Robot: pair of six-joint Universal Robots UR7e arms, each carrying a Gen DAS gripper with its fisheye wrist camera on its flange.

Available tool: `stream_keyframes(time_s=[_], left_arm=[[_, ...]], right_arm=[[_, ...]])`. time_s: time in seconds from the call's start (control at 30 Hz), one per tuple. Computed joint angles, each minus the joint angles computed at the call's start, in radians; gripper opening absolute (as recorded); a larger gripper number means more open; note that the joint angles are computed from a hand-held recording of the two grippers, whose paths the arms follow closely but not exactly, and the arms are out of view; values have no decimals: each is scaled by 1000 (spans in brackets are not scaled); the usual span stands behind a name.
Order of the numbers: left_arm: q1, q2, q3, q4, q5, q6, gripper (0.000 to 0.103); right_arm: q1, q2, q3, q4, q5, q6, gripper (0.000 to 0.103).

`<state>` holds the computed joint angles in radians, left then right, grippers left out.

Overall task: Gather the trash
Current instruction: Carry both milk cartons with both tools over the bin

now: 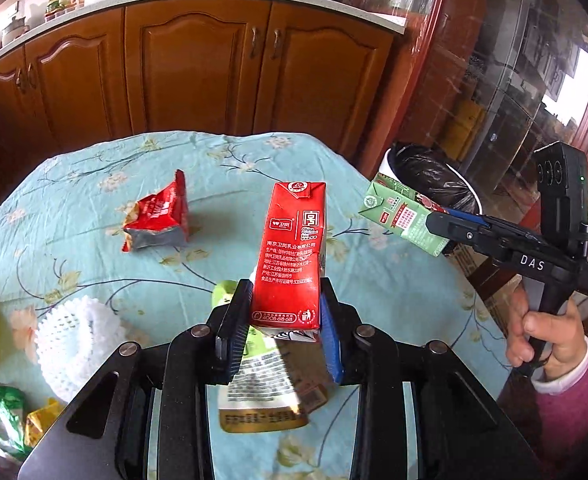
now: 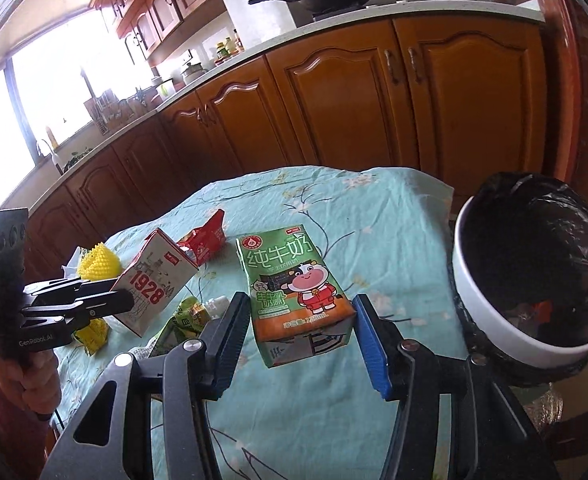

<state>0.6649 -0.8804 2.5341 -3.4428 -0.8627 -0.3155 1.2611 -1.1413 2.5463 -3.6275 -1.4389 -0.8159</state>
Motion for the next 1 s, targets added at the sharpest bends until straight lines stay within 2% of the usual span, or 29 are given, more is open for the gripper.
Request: stream_keyframes(time_s=[0.33,0.63,1.0], left_arm=[[-15,108,-96,15,-62,-10,30],[-30,160,-179,57,-81,27,30],[-36,220,-286,108,-106,72,30]], right_arm=[[-100,-128,54,7,52,-12,53],[-186,-230,68,47,104,-12,53],[-249,-298,56,94,137,-18,52]])
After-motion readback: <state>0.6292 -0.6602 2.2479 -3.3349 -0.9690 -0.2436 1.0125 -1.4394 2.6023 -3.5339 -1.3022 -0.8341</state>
